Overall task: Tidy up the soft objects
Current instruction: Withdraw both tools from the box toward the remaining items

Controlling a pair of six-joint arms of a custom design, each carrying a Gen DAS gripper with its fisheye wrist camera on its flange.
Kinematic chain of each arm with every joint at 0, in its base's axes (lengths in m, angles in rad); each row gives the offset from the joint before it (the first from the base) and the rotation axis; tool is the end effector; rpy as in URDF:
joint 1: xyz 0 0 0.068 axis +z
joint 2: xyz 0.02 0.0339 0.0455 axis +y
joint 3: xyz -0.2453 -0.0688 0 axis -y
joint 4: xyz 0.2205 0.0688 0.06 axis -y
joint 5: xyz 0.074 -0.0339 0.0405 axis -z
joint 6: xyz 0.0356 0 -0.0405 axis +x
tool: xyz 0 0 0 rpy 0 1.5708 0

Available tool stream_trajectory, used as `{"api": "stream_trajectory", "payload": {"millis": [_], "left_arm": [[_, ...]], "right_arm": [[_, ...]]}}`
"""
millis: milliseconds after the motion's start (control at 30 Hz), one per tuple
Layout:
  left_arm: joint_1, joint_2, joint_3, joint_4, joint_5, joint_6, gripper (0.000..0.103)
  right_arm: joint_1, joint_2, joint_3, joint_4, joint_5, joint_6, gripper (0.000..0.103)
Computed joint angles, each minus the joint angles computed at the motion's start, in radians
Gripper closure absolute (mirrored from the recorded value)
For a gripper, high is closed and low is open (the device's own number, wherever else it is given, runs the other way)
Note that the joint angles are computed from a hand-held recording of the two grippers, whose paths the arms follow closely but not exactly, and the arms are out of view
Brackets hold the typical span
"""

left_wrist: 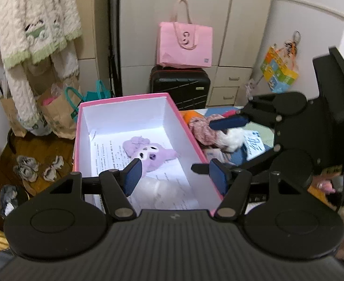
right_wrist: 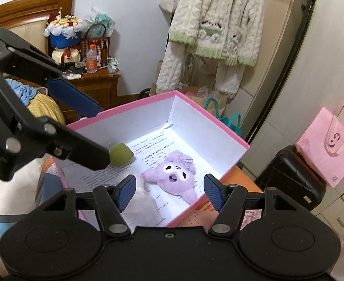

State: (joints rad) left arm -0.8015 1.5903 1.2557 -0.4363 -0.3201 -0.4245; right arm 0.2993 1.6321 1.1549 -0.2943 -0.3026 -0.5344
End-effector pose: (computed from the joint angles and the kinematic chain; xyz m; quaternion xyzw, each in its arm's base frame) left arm 0.2377 -0.2293 0.2679 0.1094 0.9048 -0.1011 0.3989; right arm 0.3178 0.1092 0.2351 -0.4223 0.8089 0.0928 0.3983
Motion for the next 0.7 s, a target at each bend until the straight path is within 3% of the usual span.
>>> {"api": "stream_trajectory", "payload": {"millis": [367,700], "left_arm": [[-0.215,0.028,0.062,-0.068,-0.112,-0.031,0.038],[-0.295,0.191,0.2,-0.067,-0.061,-0.008,0.038]], "right_arm": [[-0.205,-0.231,-0.145,-0.087,-0.191,-0.063,0.034],[-0.523,-0.278,-0.209,-0.142,-0.412,-0.139,0.034]]}}
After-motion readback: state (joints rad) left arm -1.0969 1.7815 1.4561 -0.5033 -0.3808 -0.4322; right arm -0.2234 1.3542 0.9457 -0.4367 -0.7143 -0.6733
